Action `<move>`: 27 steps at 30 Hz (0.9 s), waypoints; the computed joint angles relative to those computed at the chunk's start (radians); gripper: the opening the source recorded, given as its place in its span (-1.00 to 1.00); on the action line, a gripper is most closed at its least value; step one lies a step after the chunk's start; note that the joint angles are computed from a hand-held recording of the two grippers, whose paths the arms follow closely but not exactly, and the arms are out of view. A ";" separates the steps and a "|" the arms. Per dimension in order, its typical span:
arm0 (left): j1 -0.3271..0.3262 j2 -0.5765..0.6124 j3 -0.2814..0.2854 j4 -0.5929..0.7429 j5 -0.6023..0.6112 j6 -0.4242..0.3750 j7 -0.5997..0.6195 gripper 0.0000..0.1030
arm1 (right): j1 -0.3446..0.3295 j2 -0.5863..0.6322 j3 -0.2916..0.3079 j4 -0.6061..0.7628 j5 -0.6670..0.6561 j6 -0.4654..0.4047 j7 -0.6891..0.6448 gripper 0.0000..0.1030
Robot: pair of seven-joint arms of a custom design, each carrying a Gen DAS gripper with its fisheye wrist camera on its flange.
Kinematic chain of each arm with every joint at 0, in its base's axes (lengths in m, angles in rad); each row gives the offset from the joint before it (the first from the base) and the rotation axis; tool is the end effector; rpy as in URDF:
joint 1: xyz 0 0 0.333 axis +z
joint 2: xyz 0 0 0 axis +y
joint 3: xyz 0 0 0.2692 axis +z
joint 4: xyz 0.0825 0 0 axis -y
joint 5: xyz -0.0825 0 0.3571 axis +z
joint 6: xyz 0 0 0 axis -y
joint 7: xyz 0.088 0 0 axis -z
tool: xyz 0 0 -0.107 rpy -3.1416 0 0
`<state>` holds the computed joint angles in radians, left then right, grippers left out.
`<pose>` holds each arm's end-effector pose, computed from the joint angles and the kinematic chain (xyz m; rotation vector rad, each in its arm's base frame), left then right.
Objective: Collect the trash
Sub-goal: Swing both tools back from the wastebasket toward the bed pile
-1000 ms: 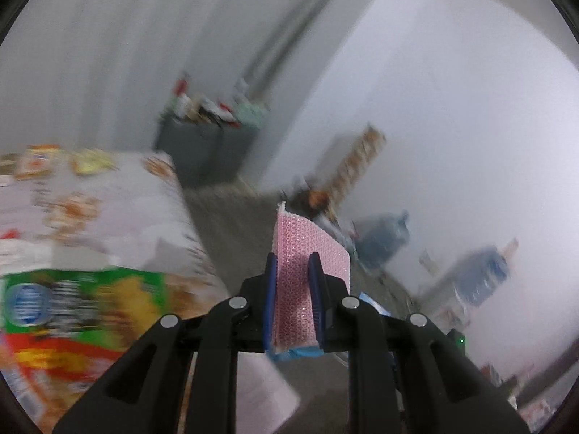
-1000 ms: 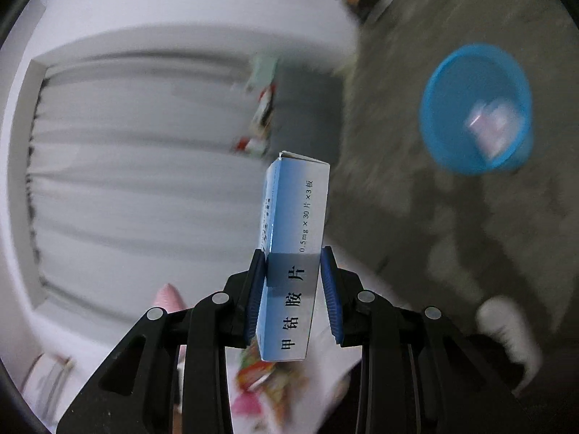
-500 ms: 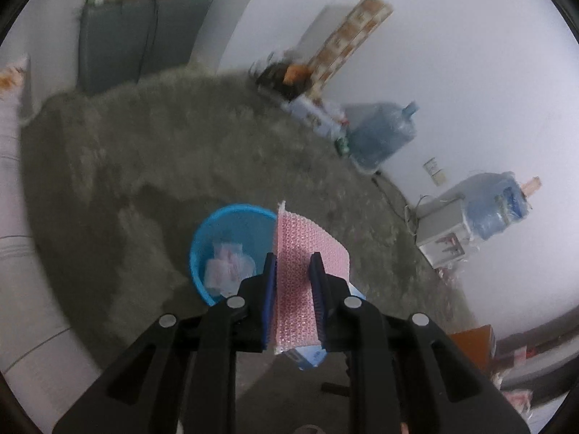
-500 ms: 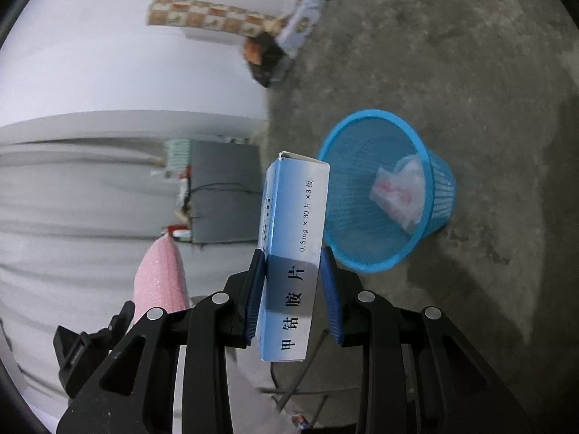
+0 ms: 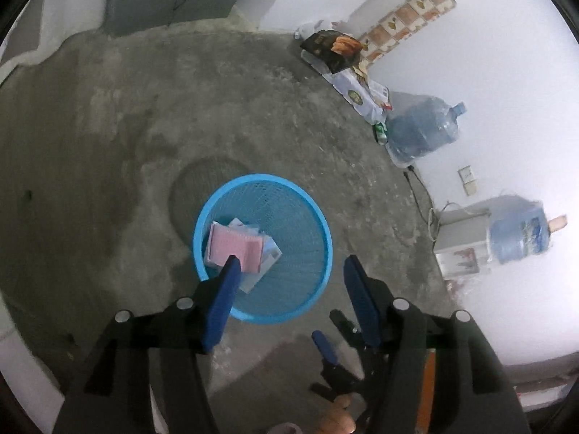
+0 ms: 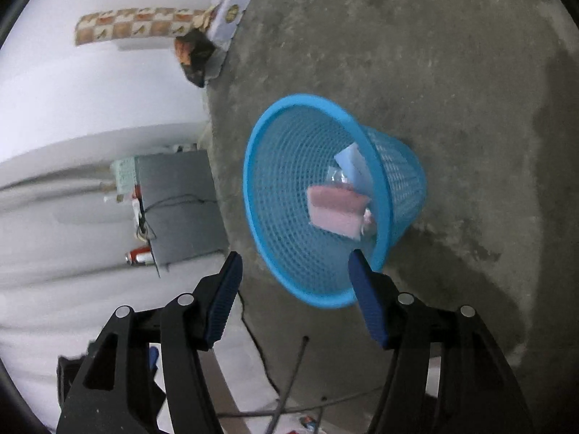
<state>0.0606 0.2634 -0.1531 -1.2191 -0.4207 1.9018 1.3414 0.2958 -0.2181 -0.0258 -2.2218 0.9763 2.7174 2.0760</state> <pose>0.6168 -0.0718 0.6323 2.2302 -1.8177 0.9011 0.5006 0.1068 0.5008 -0.6288 2.1527 0.4716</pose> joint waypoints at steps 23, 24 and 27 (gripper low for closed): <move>-0.006 -1.009 0.316 -0.738 -0.012 0.136 0.538 0.89 | 0.060 -0.137 0.277 0.436 -1.076 -0.456 0.193 0.84; 0.006 -1.050 0.332 -0.771 0.013 0.144 0.558 0.89 | 0.065 -0.131 0.280 0.438 -1.098 -0.456 0.185 0.84; 0.060 -1.144 0.363 -0.845 0.095 0.148 0.574 0.89 | 0.073 -0.111 0.324 0.486 -1.205 -0.506 0.188 0.84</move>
<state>0.1206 -0.8810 0.2095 -2.0636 -0.3257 2.0494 1.9151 0.3686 -0.3288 0.2985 -1.7362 -0.2289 2.2110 2.2638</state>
